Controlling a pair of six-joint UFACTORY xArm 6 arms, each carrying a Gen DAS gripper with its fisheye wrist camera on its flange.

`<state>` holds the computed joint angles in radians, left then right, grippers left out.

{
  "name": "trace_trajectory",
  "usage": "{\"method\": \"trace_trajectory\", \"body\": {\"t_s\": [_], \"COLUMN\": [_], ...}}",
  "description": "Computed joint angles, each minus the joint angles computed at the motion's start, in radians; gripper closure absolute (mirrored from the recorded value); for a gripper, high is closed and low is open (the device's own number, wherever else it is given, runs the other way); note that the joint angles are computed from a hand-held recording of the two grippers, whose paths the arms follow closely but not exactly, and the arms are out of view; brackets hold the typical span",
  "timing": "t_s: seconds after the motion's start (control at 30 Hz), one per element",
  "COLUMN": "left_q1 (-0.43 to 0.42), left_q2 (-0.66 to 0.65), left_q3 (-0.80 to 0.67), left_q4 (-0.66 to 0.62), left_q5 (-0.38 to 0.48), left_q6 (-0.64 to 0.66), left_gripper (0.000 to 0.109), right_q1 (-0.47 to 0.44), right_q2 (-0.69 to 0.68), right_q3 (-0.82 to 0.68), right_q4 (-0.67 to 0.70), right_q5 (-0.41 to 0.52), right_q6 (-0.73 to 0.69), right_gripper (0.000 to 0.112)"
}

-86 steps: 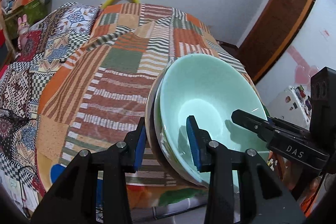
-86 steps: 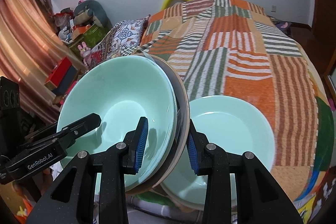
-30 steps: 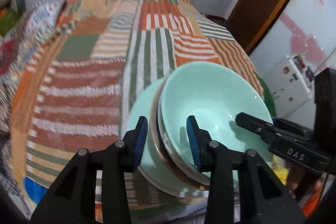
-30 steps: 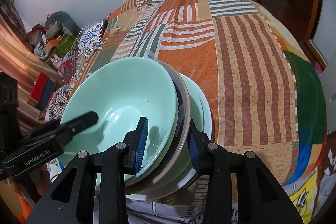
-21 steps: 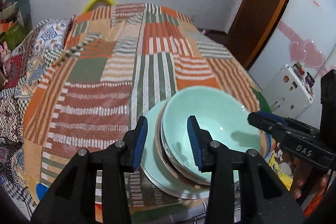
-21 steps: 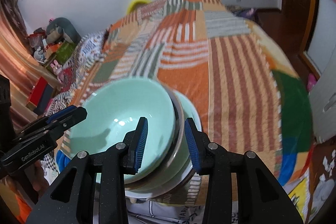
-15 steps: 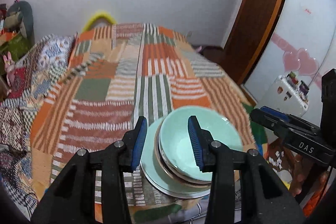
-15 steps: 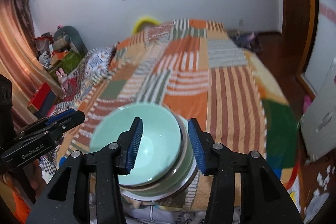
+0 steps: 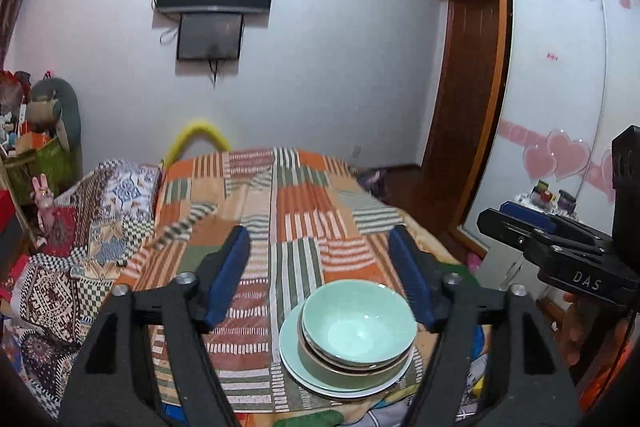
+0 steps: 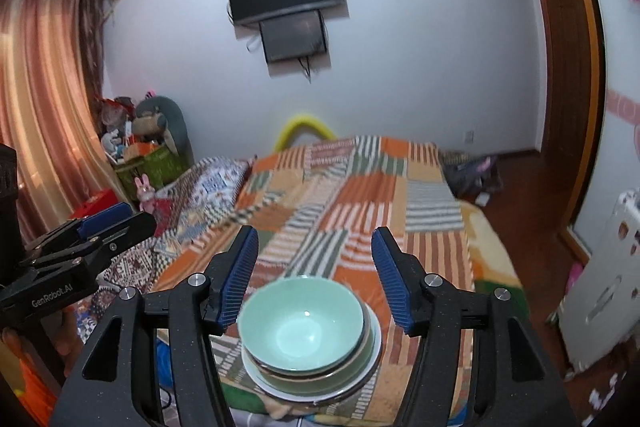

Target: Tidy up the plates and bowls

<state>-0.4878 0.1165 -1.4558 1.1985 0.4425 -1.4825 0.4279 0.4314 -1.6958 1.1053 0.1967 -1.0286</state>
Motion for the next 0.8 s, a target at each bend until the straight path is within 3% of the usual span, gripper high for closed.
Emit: {"method": "trace_trajectory", "body": {"t_s": [0.07,0.2,0.27,0.43,0.57,0.8], "left_q1": [-0.014,-0.044,-0.057,-0.081,-0.088,-0.094], "left_q2": [-0.027,-0.061,-0.074,-0.093,-0.099,-0.095], "left_q3": [0.018,0.038,0.046,0.059,0.065,0.062], "left_q4": [0.068,0.161,0.186,0.238,0.266,0.274], "left_q5": [0.015,0.061,0.075,0.109,0.121,0.135], "left_q6": [-0.057,-0.124,-0.138,-0.173,-0.199,-0.206], "left_gripper": [0.024,0.017,0.015,0.013,0.01,0.01], "right_q1": [0.01,0.021,0.029,0.043,0.049,0.049], "right_q2": [-0.023,-0.056,-0.066,-0.077,-0.084,-0.096], "right_q3": [0.013,0.029,0.032,0.035,0.03,0.033], "right_q4": [0.119,0.259,0.325,0.38,0.48,0.602], "right_q5": [-0.021,-0.034,-0.049,-0.071,-0.086,-0.098], "right_q6": [-0.116,-0.26,-0.327,-0.396,-0.49,-0.606], "right_gripper": [0.042,0.037,0.028,0.027,0.014,0.01]}}
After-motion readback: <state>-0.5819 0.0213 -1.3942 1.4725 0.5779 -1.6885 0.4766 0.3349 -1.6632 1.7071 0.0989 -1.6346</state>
